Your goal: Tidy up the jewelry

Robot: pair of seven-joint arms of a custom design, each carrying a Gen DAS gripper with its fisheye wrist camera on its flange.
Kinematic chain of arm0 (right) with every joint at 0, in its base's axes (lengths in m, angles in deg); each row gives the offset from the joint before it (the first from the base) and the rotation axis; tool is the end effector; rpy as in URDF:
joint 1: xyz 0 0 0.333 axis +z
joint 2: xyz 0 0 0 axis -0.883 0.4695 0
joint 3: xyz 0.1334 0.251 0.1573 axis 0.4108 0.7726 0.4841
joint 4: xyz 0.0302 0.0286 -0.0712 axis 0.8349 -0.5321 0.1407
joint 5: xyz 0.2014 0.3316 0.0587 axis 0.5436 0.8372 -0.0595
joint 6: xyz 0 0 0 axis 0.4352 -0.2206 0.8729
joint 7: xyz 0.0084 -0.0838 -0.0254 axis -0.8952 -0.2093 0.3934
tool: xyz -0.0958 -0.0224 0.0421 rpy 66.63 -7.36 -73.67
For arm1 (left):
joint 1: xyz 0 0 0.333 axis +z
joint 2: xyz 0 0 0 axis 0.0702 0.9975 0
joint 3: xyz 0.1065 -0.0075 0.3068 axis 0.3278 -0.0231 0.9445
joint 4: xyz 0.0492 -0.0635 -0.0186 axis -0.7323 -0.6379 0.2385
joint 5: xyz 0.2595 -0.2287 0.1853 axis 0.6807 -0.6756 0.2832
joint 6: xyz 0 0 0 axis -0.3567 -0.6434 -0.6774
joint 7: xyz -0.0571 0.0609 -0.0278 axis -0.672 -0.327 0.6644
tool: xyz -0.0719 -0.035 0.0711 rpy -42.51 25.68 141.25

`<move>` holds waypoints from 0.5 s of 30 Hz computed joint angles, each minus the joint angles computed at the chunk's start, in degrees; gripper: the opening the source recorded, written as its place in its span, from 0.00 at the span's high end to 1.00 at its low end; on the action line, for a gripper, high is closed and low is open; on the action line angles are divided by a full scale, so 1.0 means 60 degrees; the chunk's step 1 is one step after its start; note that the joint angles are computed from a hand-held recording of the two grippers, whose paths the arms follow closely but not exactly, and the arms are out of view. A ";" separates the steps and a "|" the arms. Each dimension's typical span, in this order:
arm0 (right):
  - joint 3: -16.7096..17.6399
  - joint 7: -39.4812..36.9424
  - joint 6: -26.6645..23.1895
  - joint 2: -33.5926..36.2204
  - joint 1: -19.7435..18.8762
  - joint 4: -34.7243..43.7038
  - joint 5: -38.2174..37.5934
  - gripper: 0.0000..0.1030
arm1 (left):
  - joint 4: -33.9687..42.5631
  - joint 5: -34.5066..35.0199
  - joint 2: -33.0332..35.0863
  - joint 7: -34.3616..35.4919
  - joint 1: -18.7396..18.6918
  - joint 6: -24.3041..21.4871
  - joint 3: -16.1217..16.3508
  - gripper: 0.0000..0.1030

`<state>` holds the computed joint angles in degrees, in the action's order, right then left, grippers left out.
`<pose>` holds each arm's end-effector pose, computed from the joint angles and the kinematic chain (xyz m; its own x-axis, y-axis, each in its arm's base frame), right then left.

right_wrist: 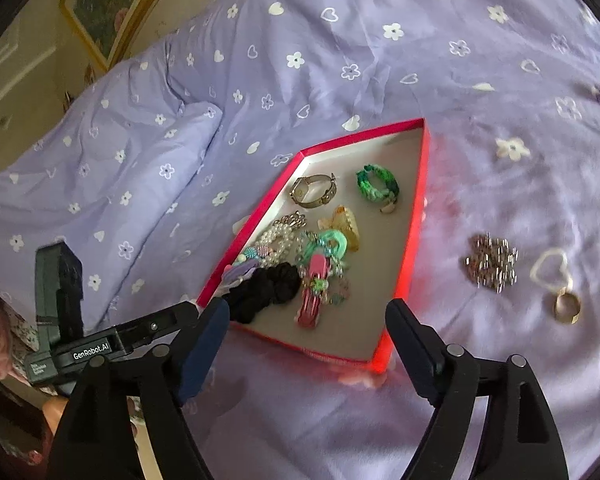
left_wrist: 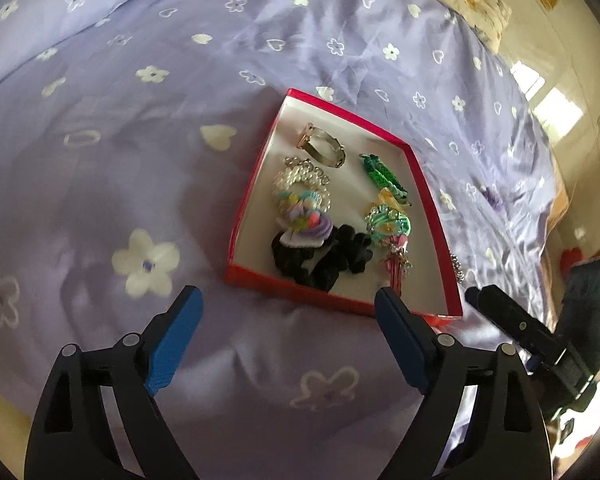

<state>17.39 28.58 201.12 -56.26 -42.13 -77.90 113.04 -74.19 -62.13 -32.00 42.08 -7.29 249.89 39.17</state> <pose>0.5616 0.2636 0.5171 0.4268 -0.7366 -0.5246 -0.7792 -0.0051 -0.6268 0.4893 -0.1668 0.5191 0.2034 -0.8870 0.4145 -0.7479 -0.4140 -0.5188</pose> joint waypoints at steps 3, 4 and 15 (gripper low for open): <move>0.0040 -0.0835 0.0187 -0.0228 -0.0048 -0.0370 0.1284 0.19 | -0.0318 -0.0082 -0.0196 -0.0151 -0.0044 0.0256 -0.0020 0.12; 0.0029 -0.1125 0.0250 -0.0306 -0.0046 -0.0474 0.1712 0.18 | -0.0390 -0.0084 -0.0251 -0.0209 -0.0061 0.0299 -0.0024 0.10; -0.0068 -0.2469 0.1512 -0.0973 0.0367 -0.1226 0.2981 0.14 | -0.0551 0.2916 -0.0714 -0.2812 0.0980 -0.0424 -0.1163 0.06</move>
<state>16.98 13.77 210.20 -62.10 -39.93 -85.26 130.92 -77.50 -44.63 -36.28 25.20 -1.41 247.35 32.19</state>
